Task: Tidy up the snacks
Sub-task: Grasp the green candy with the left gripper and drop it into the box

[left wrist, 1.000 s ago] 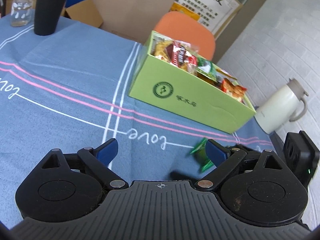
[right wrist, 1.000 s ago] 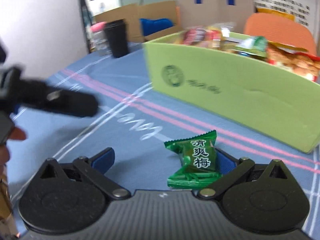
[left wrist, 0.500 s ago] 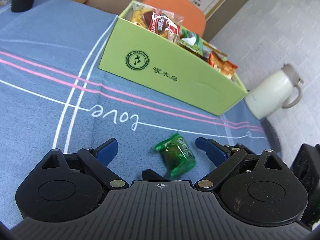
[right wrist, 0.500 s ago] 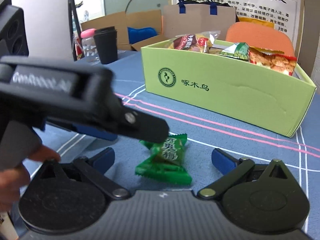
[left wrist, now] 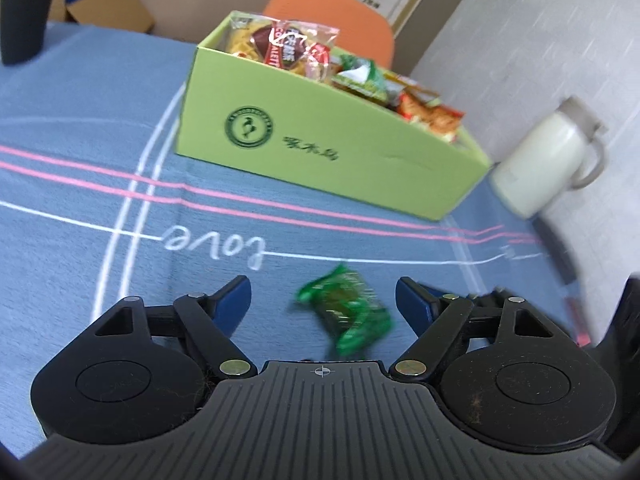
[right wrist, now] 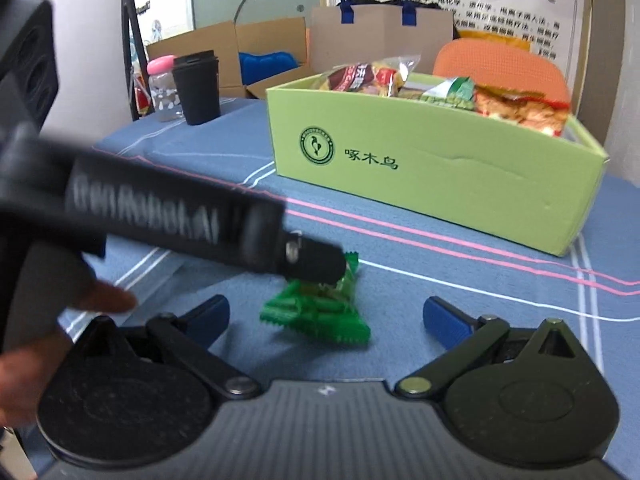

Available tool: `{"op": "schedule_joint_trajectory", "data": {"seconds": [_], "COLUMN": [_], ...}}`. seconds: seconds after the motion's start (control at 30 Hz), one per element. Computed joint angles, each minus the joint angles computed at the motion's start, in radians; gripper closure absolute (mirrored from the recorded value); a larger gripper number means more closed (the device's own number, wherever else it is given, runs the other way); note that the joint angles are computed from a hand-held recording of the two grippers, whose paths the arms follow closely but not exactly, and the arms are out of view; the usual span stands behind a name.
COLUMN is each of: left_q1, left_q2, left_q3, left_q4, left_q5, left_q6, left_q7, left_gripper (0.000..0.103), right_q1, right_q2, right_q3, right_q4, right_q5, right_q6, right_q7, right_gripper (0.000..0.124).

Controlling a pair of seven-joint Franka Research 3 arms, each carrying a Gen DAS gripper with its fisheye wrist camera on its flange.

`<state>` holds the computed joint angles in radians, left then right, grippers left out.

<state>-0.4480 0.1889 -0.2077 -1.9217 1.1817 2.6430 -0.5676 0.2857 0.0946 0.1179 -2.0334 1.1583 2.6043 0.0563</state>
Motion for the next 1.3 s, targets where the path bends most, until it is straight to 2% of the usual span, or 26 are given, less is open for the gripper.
{"op": "schedule_joint_trajectory", "data": {"seconds": [0.1, 0.17, 0.23, 0.3, 0.33, 0.37, 0.4, 0.57, 0.7, 0.87, 0.97, 1.03, 1.17, 1.3], "left_q1": [0.015, 0.012, 0.007, 0.006, 0.008, 0.012, 0.014, -0.007, -0.013, 0.014, 0.029, 0.031, 0.039, 0.038], "left_q2": [0.005, 0.009, 0.001, 0.003, 0.009, 0.015, 0.023, 0.017, 0.007, 0.029, 0.094, 0.154, 0.278, 0.38], "left_q3": [0.004, -0.001, 0.007, 0.008, 0.007, 0.005, 0.003, 0.022, 0.018, 0.027, 0.043, 0.062, 0.095, 0.124], "left_q4": [-0.002, 0.003, -0.01, -0.01, -0.004, -0.002, 0.005, 0.005, 0.037, 0.154, 0.28, 0.377, 0.55, 0.675], "left_q5": [-0.005, -0.052, -0.034, -0.023, -0.024, -0.035, -0.051, 0.001, 0.031, 0.02, -0.027, -0.065, -0.185, -0.294], "left_q6": [0.066, 0.03, 0.038, 0.041, 0.045, 0.061, 0.073, 0.113, 0.072, 0.033, 0.008, -0.007, -0.031, -0.084], "left_q7": [-0.009, 0.04, 0.008, 0.01, 0.028, 0.058, 0.086, 0.019, 0.009, 0.134, 0.263, 0.348, 0.505, 0.611], "left_gripper": [0.041, 0.043, 0.047, 0.049, 0.06, 0.073, 0.089, 0.093, 0.092, 0.091, 0.091, 0.091, 0.091, 0.092], "right_q1": [0.01, 0.018, 0.031, 0.02, 0.022, 0.021, 0.024, 0.02, 0.026, 0.015, 0.003, -0.006, 0.001, 0.01], "right_q2": [-0.012, -0.005, 0.002, -0.009, -0.013, -0.018, -0.026, -0.067, -0.068, 0.029, 0.142, 0.234, 0.42, 0.546], "right_q3": [0.007, 0.009, -0.007, 0.012, 0.01, 0.009, 0.007, -0.007, -0.014, -0.007, 0.013, 0.028, 0.029, 0.024], "right_q4": [-0.008, -0.006, -0.006, -0.023, -0.025, -0.028, -0.036, -0.066, -0.034, 0.149, 0.314, 0.438, 0.685, 0.85], "right_q5": [0.025, -0.002, -0.047, 0.003, -0.011, -0.017, -0.03, 0.043, 0.116, 0.194, 0.176, 0.124, -0.053, -0.2], "right_q6": [0.027, 0.034, 0.007, 0.027, 0.024, 0.014, 0.018, 0.013, 0.021, 0.005, 0.018, 0.023, -0.008, -0.056], "right_q7": [-0.027, -0.009, 0.034, 0.003, 0.022, 0.03, 0.048, -0.003, -0.086, -0.158, -0.135, -0.08, 0.125, 0.264], "right_gripper": [0.023, 0.025, 0.062, 0.068, 0.069, 0.074, 0.073, 0.073, 0.072, 0.067, 0.067, 0.067, 0.067, 0.068]}}
